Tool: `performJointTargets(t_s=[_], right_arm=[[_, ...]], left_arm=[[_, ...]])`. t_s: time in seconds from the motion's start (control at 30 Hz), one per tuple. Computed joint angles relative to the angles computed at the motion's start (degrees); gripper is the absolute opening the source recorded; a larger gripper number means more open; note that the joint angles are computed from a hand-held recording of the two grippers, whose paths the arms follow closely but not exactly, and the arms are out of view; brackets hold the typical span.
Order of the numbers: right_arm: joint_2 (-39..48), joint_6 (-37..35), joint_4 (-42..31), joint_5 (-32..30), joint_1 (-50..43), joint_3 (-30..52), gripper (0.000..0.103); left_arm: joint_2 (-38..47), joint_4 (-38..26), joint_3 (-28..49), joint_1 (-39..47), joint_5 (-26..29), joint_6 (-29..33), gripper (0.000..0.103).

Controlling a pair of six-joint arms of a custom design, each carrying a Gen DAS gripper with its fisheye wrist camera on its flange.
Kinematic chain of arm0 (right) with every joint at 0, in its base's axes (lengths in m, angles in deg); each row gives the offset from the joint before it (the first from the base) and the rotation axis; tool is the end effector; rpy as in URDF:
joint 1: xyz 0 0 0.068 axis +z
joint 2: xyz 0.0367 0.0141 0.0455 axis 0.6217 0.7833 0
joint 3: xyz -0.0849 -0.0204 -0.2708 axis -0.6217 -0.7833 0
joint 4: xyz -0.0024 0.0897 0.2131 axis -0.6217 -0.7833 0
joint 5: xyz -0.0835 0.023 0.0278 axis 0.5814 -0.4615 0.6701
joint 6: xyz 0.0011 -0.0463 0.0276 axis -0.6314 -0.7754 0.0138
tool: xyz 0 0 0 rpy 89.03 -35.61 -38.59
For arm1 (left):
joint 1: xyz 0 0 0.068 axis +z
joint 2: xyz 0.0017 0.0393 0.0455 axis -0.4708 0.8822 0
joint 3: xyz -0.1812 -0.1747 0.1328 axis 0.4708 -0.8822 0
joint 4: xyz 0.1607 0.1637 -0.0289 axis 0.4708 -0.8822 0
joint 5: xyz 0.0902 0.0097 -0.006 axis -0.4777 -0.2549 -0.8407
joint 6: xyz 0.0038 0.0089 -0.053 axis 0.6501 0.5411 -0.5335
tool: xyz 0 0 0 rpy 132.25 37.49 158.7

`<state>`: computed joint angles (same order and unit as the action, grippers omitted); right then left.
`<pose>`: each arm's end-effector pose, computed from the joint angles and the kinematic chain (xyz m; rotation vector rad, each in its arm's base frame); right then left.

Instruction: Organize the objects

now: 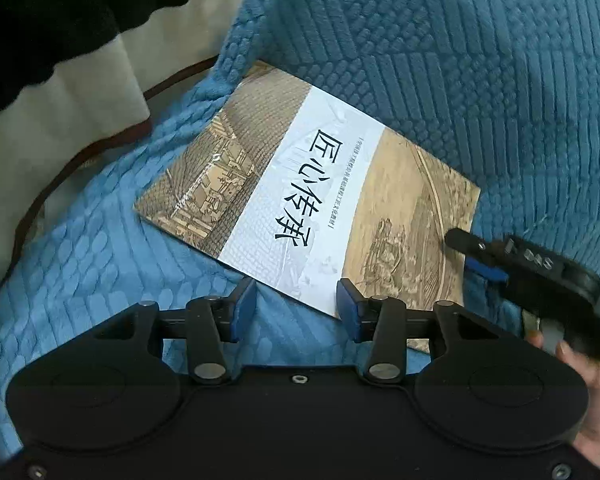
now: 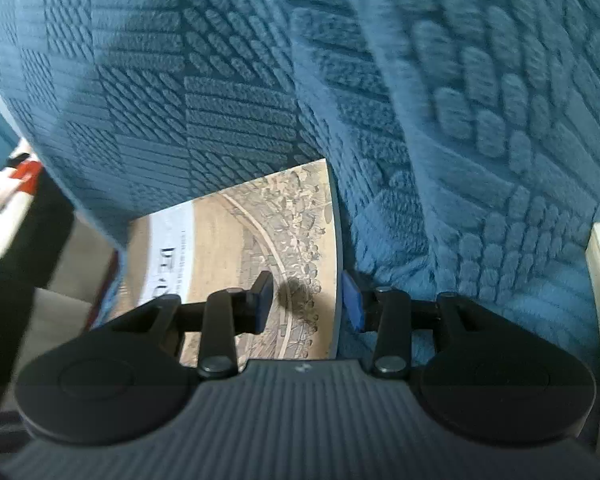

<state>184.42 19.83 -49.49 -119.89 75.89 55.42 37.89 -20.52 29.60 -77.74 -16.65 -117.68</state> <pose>0.2815 0.2386 0.2143 -0.7857 2.3673 1.0453 0.1242 -0.1218 0.2138 -0.7985 2.3750 -0.3223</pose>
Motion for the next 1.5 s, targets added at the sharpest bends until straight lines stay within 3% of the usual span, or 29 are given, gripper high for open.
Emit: performJointTargets(t_s=[0.3, 0.47, 0.63, 0.83, 0.9, 0.97, 1.03, 1.1, 1.13, 1.17, 1.3, 1.4, 1.5], right_arm=[[2.01, -0.24, -2.85, -25.34, -11.02, 1.56, 0.042], [5.19, -14.57, -19.63, -29.69, -12.81, 9.62, 0.042], [10.61, -25.20, -37.52, -32.28, -14.63, 18.97, 0.042], [12.20, -32.57, -43.02, -44.67, -14.17, 20.42, 0.042], [8.93, -24.19, -33.45, -43.38, -13.00, 16.73, 0.042], [7.50, -20.18, -29.21, -39.37, -11.46, 15.33, 0.041], [7.52, -18.45, -28.51, -33.81, -9.95, 15.43, 0.040], [7.40, -15.26, -26.19, -29.42, -9.29, 14.26, 0.031], [7.58, -14.34, -26.49, -28.72, -9.65, 14.63, 0.021], [7.80, -13.65, -27.06, -28.86, -10.28, 15.00, 0.017], [5.08, -12.55, -27.07, -30.75, -11.49, 13.72, 0.012], [1.45, -8.66, -25.79, -30.49, -10.87, 12.48, 0.010], [-2.32, -8.11, -27.17, -28.72, -10.70, 11.40, 0.010]], left_arm=[[-0.19, 1.09, -1.30, -0.35, -0.88, -4.17, 0.039], [-2.23, -0.01, -2.60, -0.08, -2.03, -8.64, 0.040], [-4.67, -0.87, -3.48, 1.28, -1.60, -9.39, 0.040], [-5.83, -0.86, -4.21, 1.46, -1.19, -9.67, 0.040], [-5.57, -0.95, -4.16, 0.99, -1.51, -10.14, 0.040], [-5.32, -1.28, -3.94, 0.27, -1.81, -10.55, 0.040], [-5.56, -1.23, -4.02, 0.24, -1.60, -10.33, 0.040], [-7.01, -0.78, -4.77, 0.85, -0.81, -10.42, 0.040], [-8.03, -0.32, -5.38, 1.32, -0.25, -10.59, 0.040], [-9.58, 0.46, -6.28, 2.02, 0.78, -10.73, 0.040], [-15.23, 4.18, -9.84, 5.13, 5.68, -11.50, 0.043], [-22.16, 7.78, -14.07, 4.03, 6.76, -17.32, 0.045], [-27.18, 9.19, -16.59, -1.70, 3.18, -24.33, 0.050]])
